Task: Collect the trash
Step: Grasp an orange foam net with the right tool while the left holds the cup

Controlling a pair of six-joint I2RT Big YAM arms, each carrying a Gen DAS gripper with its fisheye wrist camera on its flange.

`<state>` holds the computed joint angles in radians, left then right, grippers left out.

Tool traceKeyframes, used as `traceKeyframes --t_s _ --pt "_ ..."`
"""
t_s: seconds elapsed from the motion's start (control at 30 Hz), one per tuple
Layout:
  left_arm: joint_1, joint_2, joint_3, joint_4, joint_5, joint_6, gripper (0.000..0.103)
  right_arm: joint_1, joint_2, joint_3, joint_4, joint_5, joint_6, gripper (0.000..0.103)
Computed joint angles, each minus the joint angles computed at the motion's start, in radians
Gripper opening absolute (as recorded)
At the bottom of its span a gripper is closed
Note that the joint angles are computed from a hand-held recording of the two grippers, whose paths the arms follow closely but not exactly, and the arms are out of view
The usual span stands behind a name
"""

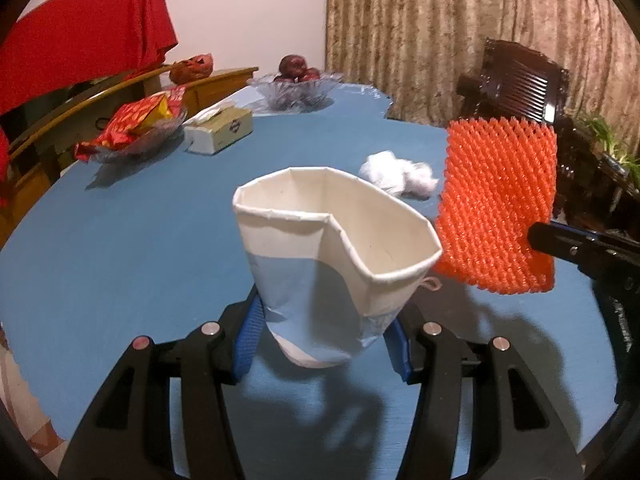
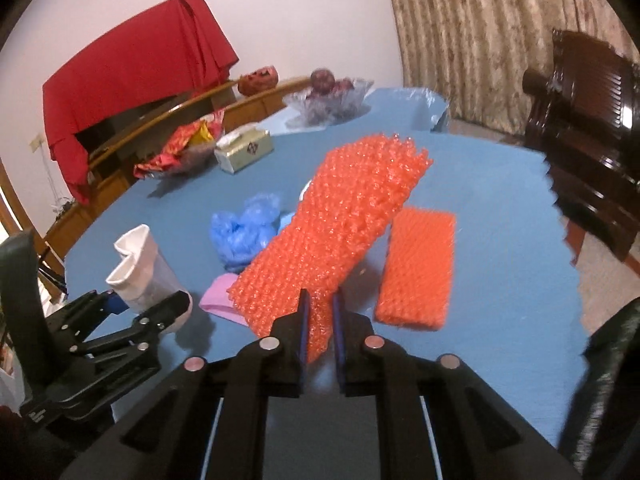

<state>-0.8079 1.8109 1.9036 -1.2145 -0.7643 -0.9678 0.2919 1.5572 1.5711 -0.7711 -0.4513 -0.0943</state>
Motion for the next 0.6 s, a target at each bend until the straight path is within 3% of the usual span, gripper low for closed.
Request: traceKeyframes --t_s 0.33,0.6 --pt "-0.039 0.095 0.191 0.006 -0.003 0.1 0.052 -0.107 -0.092 -0.031 0.009 -0.001 0.011 0.011" --pt "-0.083 0.229 0.421 0.015 0.027 0.218 0.052 -0.21 -0.156 -0.081 0.013 -0.005 -0.004 0.011"
